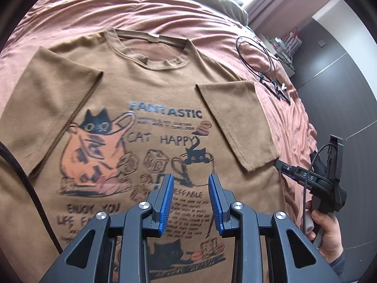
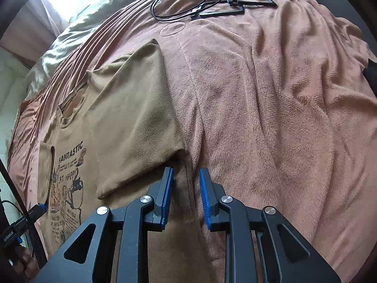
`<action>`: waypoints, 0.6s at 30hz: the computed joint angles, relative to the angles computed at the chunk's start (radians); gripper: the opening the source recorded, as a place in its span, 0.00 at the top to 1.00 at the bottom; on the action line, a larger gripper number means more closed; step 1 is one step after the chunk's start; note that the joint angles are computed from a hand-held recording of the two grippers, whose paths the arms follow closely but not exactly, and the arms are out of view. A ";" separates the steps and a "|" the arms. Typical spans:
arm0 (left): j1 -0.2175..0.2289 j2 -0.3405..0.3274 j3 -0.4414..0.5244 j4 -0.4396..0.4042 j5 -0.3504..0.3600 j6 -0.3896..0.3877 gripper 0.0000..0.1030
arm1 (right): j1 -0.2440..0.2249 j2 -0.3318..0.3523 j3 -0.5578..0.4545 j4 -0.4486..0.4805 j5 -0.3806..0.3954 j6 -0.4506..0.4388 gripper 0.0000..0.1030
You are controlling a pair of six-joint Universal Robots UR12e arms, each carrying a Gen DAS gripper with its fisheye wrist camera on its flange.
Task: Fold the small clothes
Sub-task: 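Lift both open grippers up and back away from the shirt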
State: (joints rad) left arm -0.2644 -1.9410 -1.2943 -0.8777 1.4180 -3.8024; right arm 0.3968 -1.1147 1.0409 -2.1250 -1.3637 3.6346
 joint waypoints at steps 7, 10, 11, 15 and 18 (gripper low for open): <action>0.000 0.068 -0.067 0.005 0.041 -0.012 0.68 | 0.002 -0.058 0.062 -0.042 0.026 -0.033 0.76; -0.002 0.100 -0.097 0.008 0.065 -0.012 0.68 | 0.005 -0.089 0.095 -0.079 0.020 -0.047 0.44; -0.003 0.111 -0.107 0.010 0.075 -0.012 0.67 | 0.006 -0.100 0.112 -0.098 0.020 -0.052 0.37; -0.008 0.160 -0.156 0.036 0.121 -0.012 0.43 | 0.018 -0.148 0.166 -0.125 0.000 -0.092 0.21; -0.013 0.199 -0.195 0.067 0.154 -0.012 0.22 | 0.033 -0.183 0.202 -0.136 -0.046 -0.113 0.15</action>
